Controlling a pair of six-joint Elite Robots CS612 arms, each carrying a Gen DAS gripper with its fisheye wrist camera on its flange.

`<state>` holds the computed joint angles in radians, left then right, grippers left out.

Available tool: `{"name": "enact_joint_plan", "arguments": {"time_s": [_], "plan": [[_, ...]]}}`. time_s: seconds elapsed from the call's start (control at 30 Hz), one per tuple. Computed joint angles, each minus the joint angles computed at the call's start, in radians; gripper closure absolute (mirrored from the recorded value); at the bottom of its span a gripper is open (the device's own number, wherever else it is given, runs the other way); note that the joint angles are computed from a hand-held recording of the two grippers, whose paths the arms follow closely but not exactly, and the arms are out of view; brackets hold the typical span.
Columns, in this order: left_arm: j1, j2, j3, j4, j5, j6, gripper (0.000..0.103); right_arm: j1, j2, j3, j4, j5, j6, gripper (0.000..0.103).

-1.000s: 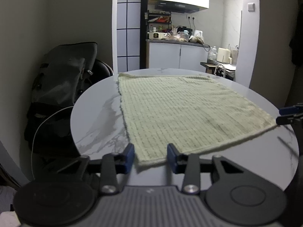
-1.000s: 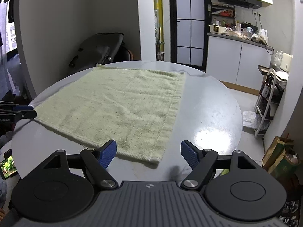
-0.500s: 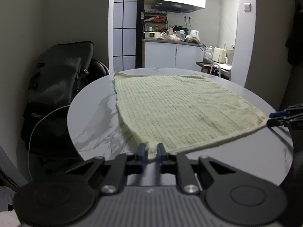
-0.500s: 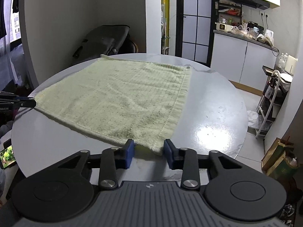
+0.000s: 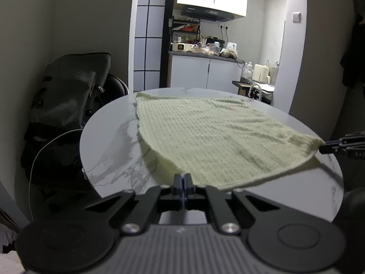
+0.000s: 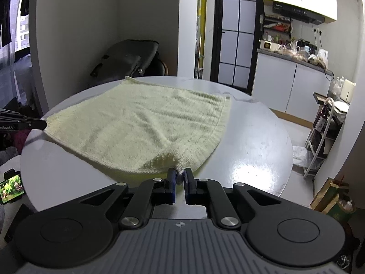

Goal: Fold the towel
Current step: 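Lift the gripped towel edge with both grippers and carry it over the towel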

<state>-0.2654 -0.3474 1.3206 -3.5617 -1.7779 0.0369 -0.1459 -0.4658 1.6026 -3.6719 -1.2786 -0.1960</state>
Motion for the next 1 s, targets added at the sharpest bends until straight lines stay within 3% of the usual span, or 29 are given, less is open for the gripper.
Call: {"name": "enact_joint_plan", "arguments": {"time_s": [0.63,1.0], "plan": [[0.012,-0.051,0.098,-0.111,0.010,-0.022,0.102,0.013,-0.049,0.102,-0.153,0.010,0.009,0.096],[0.012,-0.041,0.040,-0.112,0.010,-0.057,0.102,0.010,-0.052,0.076,-0.186,0.000,0.041,0.096]]}}
